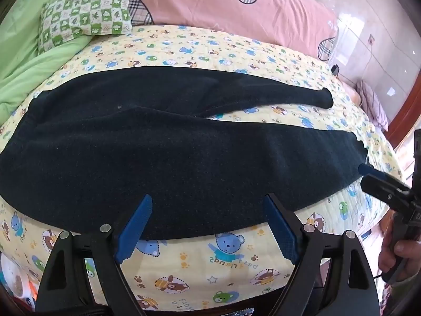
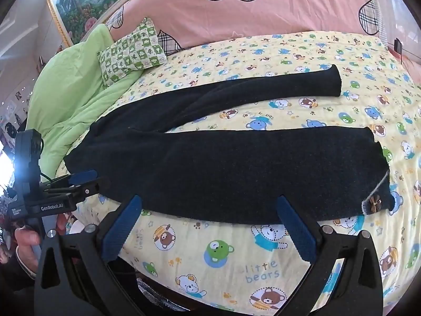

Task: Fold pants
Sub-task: 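Move both grippers over the dark navy pants toward the leg ends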

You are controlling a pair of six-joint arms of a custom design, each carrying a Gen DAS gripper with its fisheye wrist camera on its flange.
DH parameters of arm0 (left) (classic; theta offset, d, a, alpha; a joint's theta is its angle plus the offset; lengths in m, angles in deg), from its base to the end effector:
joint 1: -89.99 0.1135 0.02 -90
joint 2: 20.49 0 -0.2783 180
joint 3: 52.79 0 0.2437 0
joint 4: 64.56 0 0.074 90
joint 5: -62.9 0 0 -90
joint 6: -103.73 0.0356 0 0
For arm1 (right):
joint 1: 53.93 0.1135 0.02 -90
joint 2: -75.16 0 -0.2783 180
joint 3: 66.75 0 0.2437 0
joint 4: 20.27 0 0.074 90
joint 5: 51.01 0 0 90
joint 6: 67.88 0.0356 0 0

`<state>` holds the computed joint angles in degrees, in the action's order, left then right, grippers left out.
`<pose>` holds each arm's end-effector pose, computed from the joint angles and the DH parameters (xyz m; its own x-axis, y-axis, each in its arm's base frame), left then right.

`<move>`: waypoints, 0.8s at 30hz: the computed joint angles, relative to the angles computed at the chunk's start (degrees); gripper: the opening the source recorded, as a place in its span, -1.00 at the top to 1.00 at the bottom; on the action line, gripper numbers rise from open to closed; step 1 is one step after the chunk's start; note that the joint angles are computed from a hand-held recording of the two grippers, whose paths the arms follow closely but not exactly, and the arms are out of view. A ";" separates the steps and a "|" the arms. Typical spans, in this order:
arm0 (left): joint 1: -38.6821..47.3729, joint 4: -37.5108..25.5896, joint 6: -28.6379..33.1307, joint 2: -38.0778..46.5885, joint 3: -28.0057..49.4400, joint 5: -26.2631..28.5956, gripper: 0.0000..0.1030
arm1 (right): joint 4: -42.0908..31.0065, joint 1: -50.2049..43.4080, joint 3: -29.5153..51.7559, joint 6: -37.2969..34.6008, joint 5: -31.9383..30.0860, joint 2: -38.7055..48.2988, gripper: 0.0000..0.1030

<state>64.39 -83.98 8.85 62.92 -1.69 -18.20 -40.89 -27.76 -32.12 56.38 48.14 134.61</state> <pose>0.2336 -0.1180 0.1740 -0.7491 0.2657 -0.6068 0.4512 0.8753 -0.1737 0.1607 0.0727 0.1731 -0.7173 0.2668 -0.6437 0.0829 0.9499 0.3014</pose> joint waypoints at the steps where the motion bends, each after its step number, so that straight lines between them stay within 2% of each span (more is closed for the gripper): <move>1: -0.15 -0.09 -0.01 0.10 0.10 0.10 -0.68 | -0.18 -0.21 -0.01 -0.15 0.09 -0.27 -0.99; 8: -0.31 -1.17 1.32 0.70 1.15 0.24 -0.68 | -2.12 -1.87 -0.37 -0.05 0.01 -2.83 -0.99; 24: -1.87 -2.17 2.46 3.25 3.50 -1.94 -0.68 | -0.59 -3.44 -1.62 0.81 -1.40 -2.82 -0.99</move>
